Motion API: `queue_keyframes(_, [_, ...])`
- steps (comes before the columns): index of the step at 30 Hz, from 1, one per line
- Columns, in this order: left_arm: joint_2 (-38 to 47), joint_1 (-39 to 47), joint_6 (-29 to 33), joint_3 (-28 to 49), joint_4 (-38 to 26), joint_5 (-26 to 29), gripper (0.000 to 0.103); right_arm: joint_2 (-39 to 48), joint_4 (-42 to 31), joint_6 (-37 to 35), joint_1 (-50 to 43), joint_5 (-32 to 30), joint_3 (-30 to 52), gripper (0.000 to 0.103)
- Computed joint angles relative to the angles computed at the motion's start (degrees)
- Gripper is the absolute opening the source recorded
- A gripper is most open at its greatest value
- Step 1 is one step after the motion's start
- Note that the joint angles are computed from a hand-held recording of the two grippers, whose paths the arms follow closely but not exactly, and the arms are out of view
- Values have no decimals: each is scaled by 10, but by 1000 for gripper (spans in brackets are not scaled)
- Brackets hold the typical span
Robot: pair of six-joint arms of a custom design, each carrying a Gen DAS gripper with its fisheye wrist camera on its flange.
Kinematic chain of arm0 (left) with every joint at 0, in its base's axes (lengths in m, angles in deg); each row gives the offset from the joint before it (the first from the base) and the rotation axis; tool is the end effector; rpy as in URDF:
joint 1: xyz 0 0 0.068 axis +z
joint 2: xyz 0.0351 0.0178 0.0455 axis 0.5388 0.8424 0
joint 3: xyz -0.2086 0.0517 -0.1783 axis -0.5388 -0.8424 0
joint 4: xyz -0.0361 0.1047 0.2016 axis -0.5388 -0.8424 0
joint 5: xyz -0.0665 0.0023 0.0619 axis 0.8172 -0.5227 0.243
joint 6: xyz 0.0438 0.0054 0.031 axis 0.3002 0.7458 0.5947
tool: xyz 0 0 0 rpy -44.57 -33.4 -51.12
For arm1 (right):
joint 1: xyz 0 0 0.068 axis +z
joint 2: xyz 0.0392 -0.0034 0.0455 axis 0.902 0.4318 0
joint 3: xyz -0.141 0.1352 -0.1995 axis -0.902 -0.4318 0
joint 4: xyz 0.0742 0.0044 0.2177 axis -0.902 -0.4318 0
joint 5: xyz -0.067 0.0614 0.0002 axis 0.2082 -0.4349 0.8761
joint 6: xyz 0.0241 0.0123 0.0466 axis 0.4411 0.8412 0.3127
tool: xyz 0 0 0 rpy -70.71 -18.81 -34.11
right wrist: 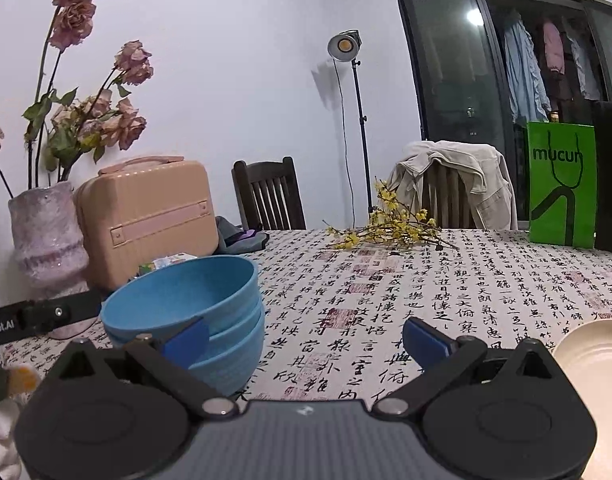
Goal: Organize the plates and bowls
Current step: 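Close the left tool on the stack rim while the right tool grips the stack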
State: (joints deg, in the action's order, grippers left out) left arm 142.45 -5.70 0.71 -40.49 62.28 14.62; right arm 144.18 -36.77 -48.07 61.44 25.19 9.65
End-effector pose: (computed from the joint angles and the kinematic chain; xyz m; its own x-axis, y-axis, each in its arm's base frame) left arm 0.2073 -0.1361 0.1440 -0.2171 -0.2540 -0.9425 -0.0647 0.9672 -0.2457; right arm 0.2872 -0.0003 0.1730 -0.3398 0.0075 -0.9405 -0.3434 0.9299 0.1315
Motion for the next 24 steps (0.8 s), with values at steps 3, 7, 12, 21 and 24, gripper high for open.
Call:
queue_keyframes(3, [-1,7,-1,7,-5,3,103,2,-13,7,-4,-6,14,103])
queue_keyframes(7, [-12,27,-10,22,-29,22,103,0,-44,16,-6,-11,44,103])
queue_keyframes(12, [-21,39,-15,54,-74,13,103,-3,-104,37,-3,-26,97,103])
queue_keyframes(21, [-23,77,-47,119,-166,50,103,22,-233,70,21,-50,213,103])
queue_keyframes(24, [-24,96,-70,148,-220,78,103,38,-268,75,31,-48,246,103])
